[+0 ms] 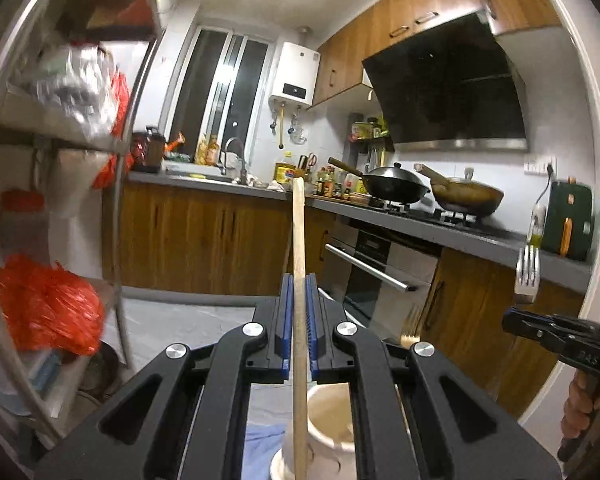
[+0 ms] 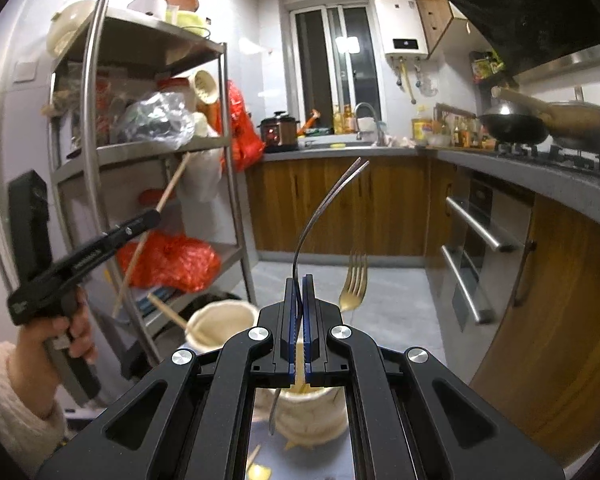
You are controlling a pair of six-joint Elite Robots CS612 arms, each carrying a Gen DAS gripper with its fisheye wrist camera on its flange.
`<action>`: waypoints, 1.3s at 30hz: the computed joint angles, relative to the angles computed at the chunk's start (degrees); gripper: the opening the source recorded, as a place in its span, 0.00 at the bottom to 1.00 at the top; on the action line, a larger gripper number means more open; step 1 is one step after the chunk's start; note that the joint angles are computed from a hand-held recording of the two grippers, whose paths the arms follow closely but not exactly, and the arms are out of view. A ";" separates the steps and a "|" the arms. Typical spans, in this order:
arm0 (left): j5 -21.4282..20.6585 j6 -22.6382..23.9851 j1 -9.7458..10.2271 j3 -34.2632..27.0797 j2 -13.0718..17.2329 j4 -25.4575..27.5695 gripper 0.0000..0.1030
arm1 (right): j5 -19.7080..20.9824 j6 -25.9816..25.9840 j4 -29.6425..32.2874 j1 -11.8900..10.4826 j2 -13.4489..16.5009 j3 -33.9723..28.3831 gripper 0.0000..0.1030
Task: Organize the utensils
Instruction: 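Carry chopstick into the larger pot with left tool while right releases silver fork into smaller pot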
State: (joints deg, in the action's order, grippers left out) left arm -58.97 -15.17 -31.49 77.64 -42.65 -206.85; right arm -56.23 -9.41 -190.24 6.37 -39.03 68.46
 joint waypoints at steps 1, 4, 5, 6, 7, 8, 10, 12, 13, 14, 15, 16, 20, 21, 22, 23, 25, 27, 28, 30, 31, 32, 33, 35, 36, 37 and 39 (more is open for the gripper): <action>-1.00 -1.07 0.45 -0.79 0.58 0.34 0.06 | -0.89 -0.13 -0.50 0.24 0.42 -0.69 0.03; -3.47 -3.75 1.43 -3.46 2.32 2.55 0.06 | -2.44 0.02 -0.97 0.70 1.39 -2.27 0.03; -3.70 -3.97 1.50 -3.92 2.66 2.90 0.06 | -3.08 0.18 -0.85 0.89 1.80 -2.96 0.03; -4.20 -3.89 1.53 -4.69 3.14 3.35 0.06 | -3.55 0.26 -0.75 1.02 2.12 -3.49 0.03; -4.92 -3.47 1.54 -5.38 3.61 3.27 0.06 | -3.96 0.42 -0.82 1.14 2.51 -4.08 0.03; -5.51 -2.77 1.47 -5.86 3.98 2.90 0.06 | -4.22 0.54 -0.90 1.21 2.79 -4.47 0.03; -6.55 -0.74 1.16 -7.32 4.77 2.62 0.06 | -4.94 0.84 -1.09 1.44 3.65 -5.67 0.03; -7.00 1.12 0.86 -8.76 5.52 2.68 0.06 | -5.38 1.20 -0.93 1.65 4.42 -6.76 0.03; -7.55 1.60 0.83 -9.44 5.85 2.99 0.06 | -5.67 1.27 -0.62 1.77 4.77 -7.28 0.03; -7.69 1.65 0.79 -9.79 6.04 3.21 0.06 | -5.79 1.31 -0.49 1.84 5.02 -7.55 0.03; -7.95 1.39 0.80 -10.28 6.28 3.68 0.06 | -5.74 1.42 -0.41 1.86 5.29 -7.85 0.04; -8.48 0.96 0.86 -10.63 6.48 3.83 0.06 | -5.53 1.53 -0.41 1.85 5.55 -8.07 0.04; -8.48 0.18 0.95 -11.22 6.92 4.06 0.06 | -4.52 1.20 0.78 1.87 6.53 -9.16 0.04; -8.53 -0.11 1.04 -11.09 6.94 4.09 0.06 | -4.57 1.14 1.18 1.89 6.70 -9.39 0.04; -8.31 -0.41 1.10 -10.89 6.91 4.12 0.06 | -4.77 1.07 1.79 1.93 6.91 -9.70 0.03; -8.03 -0.74 1.16 -10.73 6.87 4.14 0.06 | -4.91 1.01 2.08 1.98 7.07 -9.86 0.03; -7.80 -1.51 1.37 -10.38 6.83 4.02 0.06 | -5.25 0.86 2.63 2.07 7.40 -10.20 0.03; -7.78 -1.99 1.48 -10.17 6.79 3.80 0.06 | -5.70 0.74 3.05 2.16 7.61 -10.34 0.04; -7.80 -2.02 1.52 -10.10 6.79 3.84 0.06 | -5.70 0.54 3.70 2.19 7.65 -10.40 0.03; -8.01 -1.92 1.61 -9.83 6.77 3.92 0.06 | -5.46 -0.27 4.83 2.21 7.64 -10.30 0.04; -8.47 -2.25 1.70 -9.56 6.66 3.93 0.06 | -5.39 -0.86 5.26 2.22 7.59 -10.15 0.04; -8.88 -2.56 1.78 -9.22 6.58 3.83 0.06 | -5.26 -1.29 5.70 2.17 7.64 -10.17 0.04; -9.26 -3.00 1.86 -8.65 6.39 3.65 0.06 | -5.07 -1.74 6.40 2.14 7.59 -10.04 0.04; -9.41 -3.55 1.92 -7.87 6.08 3.42 0.06 | -4.72 -1.81 8.03 2.06 7.57 -10.01 0.04; -9.66 -4.04 2.01 -7.35 5.88 3.10 0.06 | -4.61 -1.72 8.97 2.02 7.60 -10.15 0.04; -9.83 -4.33 2.08 -7.02 5.73 3.08 0.06 | -4.54 -1.77 9.77 2.00 7.65 -10.32 0.04; -9.97 -4.36 2.19 -6.47 5.40 3.29 0.06 | -4.88 -2.23 11.20 2.08 7.67 -10.45 0.04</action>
State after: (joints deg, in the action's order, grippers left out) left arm -68.94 -19.53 -29.30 71.17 -37.24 -203.57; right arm -61.12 -11.65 -179.04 8.45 -31.36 58.01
